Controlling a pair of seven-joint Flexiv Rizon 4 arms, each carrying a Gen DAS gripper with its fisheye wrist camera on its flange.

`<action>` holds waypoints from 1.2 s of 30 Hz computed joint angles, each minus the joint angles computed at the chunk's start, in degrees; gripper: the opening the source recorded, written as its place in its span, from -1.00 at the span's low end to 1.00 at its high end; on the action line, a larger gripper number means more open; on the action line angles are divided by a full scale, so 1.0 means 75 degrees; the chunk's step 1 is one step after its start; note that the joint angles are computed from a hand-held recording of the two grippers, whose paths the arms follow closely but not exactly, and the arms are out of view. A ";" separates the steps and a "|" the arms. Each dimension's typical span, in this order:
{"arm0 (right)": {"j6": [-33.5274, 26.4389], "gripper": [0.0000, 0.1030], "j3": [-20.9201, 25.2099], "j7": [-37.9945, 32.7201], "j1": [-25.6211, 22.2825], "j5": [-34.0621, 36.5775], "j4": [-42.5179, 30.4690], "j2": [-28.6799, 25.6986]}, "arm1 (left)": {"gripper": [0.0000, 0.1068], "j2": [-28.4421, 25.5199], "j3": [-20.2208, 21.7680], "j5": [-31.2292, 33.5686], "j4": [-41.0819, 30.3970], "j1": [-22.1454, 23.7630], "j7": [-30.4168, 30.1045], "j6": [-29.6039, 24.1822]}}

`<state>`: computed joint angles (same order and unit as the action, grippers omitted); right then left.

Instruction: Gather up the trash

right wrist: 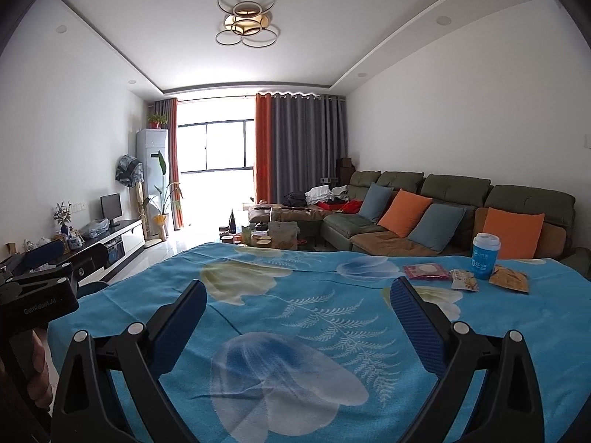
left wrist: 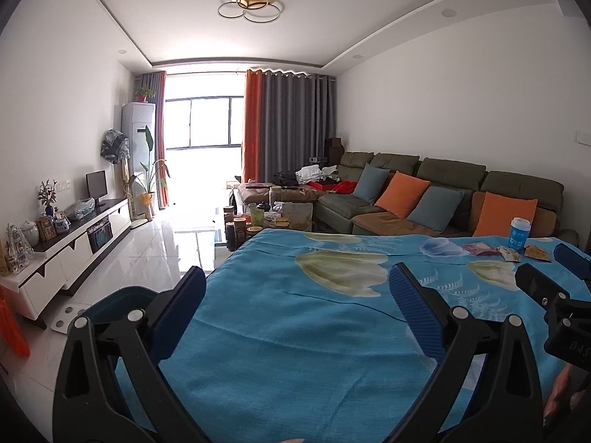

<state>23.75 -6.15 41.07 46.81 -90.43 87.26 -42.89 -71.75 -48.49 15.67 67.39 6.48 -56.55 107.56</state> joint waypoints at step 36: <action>-0.0344 0.87 0.0183 0.0277 -0.0012 0.0012 0.0313 0.0252 | 0.83 -0.0057 -0.0202 0.0469 0.0127 0.0154 -0.0339 0.0191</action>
<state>21.17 -4.78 43.15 46.72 -90.34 89.61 -41.00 -72.18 -50.00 19.19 68.34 7.63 -59.09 109.00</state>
